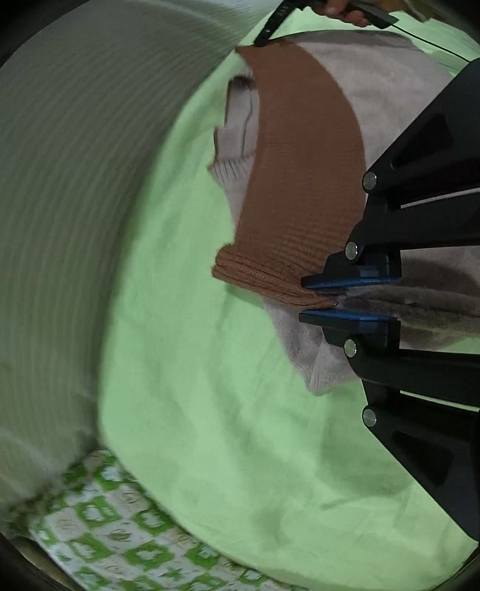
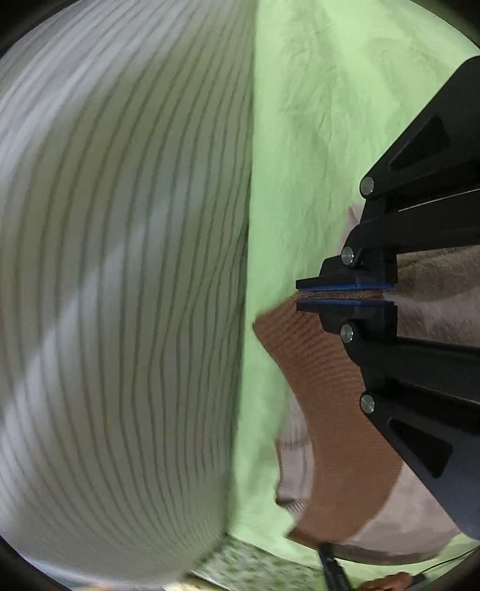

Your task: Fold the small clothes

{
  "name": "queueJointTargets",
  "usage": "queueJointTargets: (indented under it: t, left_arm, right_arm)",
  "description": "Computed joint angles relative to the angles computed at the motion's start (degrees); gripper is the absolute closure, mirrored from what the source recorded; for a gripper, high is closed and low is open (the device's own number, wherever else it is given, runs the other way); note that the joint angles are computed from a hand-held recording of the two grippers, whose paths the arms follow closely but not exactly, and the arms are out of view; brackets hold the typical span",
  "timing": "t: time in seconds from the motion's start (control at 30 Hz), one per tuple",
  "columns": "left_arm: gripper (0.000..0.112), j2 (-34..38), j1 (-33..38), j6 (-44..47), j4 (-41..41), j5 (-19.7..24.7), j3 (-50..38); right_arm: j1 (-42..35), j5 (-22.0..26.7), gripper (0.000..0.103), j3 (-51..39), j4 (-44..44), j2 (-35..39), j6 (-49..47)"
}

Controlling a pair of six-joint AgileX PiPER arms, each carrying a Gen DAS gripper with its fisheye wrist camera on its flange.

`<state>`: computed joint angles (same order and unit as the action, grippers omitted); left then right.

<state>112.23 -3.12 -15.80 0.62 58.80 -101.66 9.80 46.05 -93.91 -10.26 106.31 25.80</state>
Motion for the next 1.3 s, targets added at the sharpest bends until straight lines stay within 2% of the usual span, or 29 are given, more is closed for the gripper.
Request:
queueJointTargets:
  t: [0.03, 0.07, 0.13, 0.2, 0.23, 0.3, 0.4, 0.53, 0.63, 0.73, 0.87, 0.9, 0.97, 1.03, 1.07, 1.1, 1.13, 1.17, 1.23, 1.3]
  left_arm:
    - [0.095, 0.4, -0.5, -1.1, 2.2, -0.4, 0.5]
    - [0.090, 0.5, -0.7, -1.7, 3.2, -0.4, 0.8]
    - [0.085, -1.3, 0.0, -2.7, 2.6, -1.6, 2.7]
    - [0.079, -3.9, 0.3, -4.1, 3.5, -2.6, 4.9]
    - [0.079, -5.5, 0.4, -4.8, 4.2, -2.8, 6.0]
    - [0.077, -7.8, 0.3, -6.0, 5.9, -2.1, 7.3]
    - [0.075, -12.4, 0.7, -5.5, 3.5, -1.9, 9.9]
    - [0.061, -20.5, 0.0, 0.5, -8.3, -3.9, 16.9]
    - [0.056, -25.5, -2.1, 2.0, -14.5, -3.8, 23.1]
    - [0.054, -30.1, -2.7, 4.8, -23.4, -5.5, 31.8]
    - [0.054, -31.5, -5.3, 1.4, -21.6, -6.4, 37.9]
    - [0.054, -31.6, -5.2, 1.6, -21.7, -7.6, 39.5]
    - [0.054, -33.3, -5.7, -1.9, -18.9, -9.2, 42.9]
    - [0.054, -35.1, -3.9, -2.0, -19.8, -10.5, 46.2]
    - [0.054, -36.2, -2.9, -1.3, -20.8, -11.2, 47.6]
    - [0.054, -37.6, -2.5, -1.2, -21.1, -12.0, 49.1]
    - [0.054, -38.6, -2.4, -2.0, -19.9, -11.9, 49.8]
    - [0.054, -39.4, -2.3, -2.8, -19.1, -11.6, 50.4]
    - [0.054, -41.3, -1.4, -2.6, -18.8, -11.0, 51.7]
    - [0.054, -43.2, -0.6, -3.3, -17.1, -9.5, 52.4]
  right_arm:
    - [-0.3, 0.6, 0.098, -0.1, 0.8, 0.8, 0.0]
    - [0.0, 0.4, 0.094, 0.5, -0.3, 0.8, 1.2]
    - [0.9, -0.9, 0.083, 2.8, -3.2, -0.8, 4.6]
    - [1.2, -2.4, 0.064, 5.6, -4.9, -3.8, 7.7]
    - [1.3, -3.4, 0.061, 7.4, -5.7, -5.8, 9.2]
    - [1.0, -5.8, 0.060, 10.8, -4.5, -9.9, 9.8]
    - [1.8, -7.6, 0.060, 15.4, -1.9, -16.1, 9.7]
    - [5.0, -8.9, 0.060, 20.9, 10.0, -22.4, 1.5]
    - [9.9, -9.1, 0.060, 24.9, 20.7, -25.1, -8.4]
    - [14.5, -10.0, 0.060, 26.3, 29.9, -22.9, -17.0]
    - [17.9, -5.5, 0.060, 21.7, 37.7, -14.5, -26.4]
    - [18.6, -4.0, 0.060, 18.7, 36.9, -11.7, -26.5]
    - [20.5, -1.6, 0.060, 11.6, 28.2, -5.3, -23.6]
    - [20.6, 0.9, 0.063, 5.5, 18.6, -1.1, -17.7]
    - [19.2, 0.9, 0.068, 2.8, 17.1, 0.9, -15.3]
    - [17.4, 1.3, 0.080, 0.0, 16.7, 2.9, -13.7]
    - [15.9, 2.7, 0.087, -3.2, 14.1, 5.0, -10.1]
    - [14.6, 2.7, 0.103, -4.7, 13.7, 5.9, -7.9]
    - [12.4, 1.3, 0.103, -5.6, 15.1, 6.2, -5.6]
    - [14.4, 1.6, 0.103, -5.8, 8.7, 5.4, -1.4]
